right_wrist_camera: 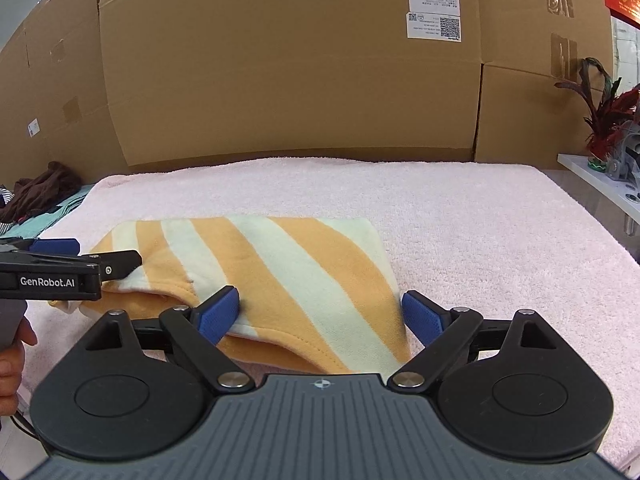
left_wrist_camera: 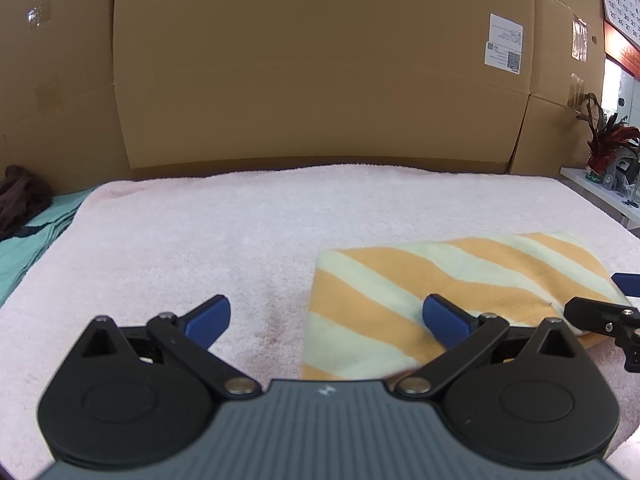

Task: Fold clothes

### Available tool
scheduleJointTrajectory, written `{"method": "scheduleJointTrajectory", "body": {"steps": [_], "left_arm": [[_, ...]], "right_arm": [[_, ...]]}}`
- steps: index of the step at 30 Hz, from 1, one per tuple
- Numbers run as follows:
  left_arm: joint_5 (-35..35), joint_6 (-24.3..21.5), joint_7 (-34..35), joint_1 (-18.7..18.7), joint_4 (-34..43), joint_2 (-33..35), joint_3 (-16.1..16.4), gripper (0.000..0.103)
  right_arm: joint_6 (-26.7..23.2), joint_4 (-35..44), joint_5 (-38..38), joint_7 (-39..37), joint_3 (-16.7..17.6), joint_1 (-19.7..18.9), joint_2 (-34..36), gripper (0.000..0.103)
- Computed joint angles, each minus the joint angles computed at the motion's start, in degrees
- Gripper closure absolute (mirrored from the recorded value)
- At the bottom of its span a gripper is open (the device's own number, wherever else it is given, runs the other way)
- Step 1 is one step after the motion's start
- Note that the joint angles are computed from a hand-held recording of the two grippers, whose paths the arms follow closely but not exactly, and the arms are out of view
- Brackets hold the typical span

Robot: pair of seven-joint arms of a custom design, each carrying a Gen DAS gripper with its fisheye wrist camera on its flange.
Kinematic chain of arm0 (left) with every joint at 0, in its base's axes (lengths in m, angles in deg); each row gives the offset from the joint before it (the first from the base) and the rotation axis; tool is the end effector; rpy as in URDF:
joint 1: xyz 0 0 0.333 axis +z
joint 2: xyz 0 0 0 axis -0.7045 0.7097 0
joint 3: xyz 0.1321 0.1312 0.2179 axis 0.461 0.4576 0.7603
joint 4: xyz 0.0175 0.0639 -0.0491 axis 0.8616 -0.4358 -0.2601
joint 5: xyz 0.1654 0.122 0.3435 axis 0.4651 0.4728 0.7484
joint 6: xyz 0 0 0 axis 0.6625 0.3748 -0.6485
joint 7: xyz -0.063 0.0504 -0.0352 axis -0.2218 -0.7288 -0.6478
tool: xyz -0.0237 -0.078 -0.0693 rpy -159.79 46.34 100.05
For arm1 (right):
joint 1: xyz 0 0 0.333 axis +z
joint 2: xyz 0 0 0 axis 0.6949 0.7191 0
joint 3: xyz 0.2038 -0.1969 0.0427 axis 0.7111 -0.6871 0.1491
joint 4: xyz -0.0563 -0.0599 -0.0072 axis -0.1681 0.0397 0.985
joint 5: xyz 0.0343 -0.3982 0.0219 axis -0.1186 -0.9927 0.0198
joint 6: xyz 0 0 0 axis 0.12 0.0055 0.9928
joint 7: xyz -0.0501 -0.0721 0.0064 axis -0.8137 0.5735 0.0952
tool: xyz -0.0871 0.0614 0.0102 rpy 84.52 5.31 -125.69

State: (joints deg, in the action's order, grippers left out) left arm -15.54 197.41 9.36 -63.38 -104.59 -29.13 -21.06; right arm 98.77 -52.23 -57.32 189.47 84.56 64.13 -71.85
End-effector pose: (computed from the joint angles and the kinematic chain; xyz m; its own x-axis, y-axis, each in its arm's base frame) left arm 0.6122 -0.2313 0.4968 -0.2314 -0.9728 -0.0094 -0.4838 0.1235 -0.8664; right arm 0.5894 0.2604 0.4690 -0.0783 -0.9925 -0.0943 -0.4734 0.1202 -0.8726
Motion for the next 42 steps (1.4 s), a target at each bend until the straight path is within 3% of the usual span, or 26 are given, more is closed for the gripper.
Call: {"method": "scheduleJointTrajectory", "body": {"steps": [5,12,17,20,25,28,32,36,38,42], "left_arm": [[0.1,-0.3,0.3,0.2,0.1,-0.1,-0.3,0.001],[-0.4,-0.6,1.4,0.4,0.3,0.0,-0.8,0.001],[-1.7,-0.8,2.8,0.8,0.3,0.0,-1.3,0.001],[-2.6,-0.9,4.0,1.0,0.4,0.1,-1.6,0.001],[-8.2,-0.8,9.9,2.7,0.3,0.2,-3.7,0.001],[-11.3,-0.7,13.2,2.8,0.3,0.4,-4.1,0.001],[-12.9,-0.1,15.4,1.9,0.5,0.8,-3.2,0.001],[-18.0,0.2,19.9,3.0,0.2,0.9,-4.7,0.001],[-21.0,-0.1,22.5,3.6,0.3,1.1,-5.6,0.001],[-25.1,-0.5,26.6,4.0,0.5,1.2,-6.3,0.001]], "right_arm": [[0.5,-1.0,1.7,-3.7,0.1,-0.7,-1.7,0.016],[7.5,-3.5,0.2,1.6,-0.3,-3.9,-5.4,0.016],[8.3,-2.4,0.6,1.2,0.4,-5.2,-4.9,0.016],[8.8,-0.8,4.5,-2.0,0.2,-5.5,-2.7,0.016],[12.6,-0.3,21.7,-12.2,0.4,-6.5,0.8,0.016],[14.0,-0.9,26.0,-15.2,-0.4,-5.7,1.4,0.017],[14.2,-1.5,35.7,-26.3,1.8,-6.4,2.0,0.017],[15.4,-1.6,39.4,-28.8,0.3,-4.4,2.6,0.017],[16.4,-1.8,44.8,-32.0,1.4,-5.2,3.3,0.016],[17.4,-1.6,38.8,-25.7,-5.7,1.1,3.5,0.016]]}}
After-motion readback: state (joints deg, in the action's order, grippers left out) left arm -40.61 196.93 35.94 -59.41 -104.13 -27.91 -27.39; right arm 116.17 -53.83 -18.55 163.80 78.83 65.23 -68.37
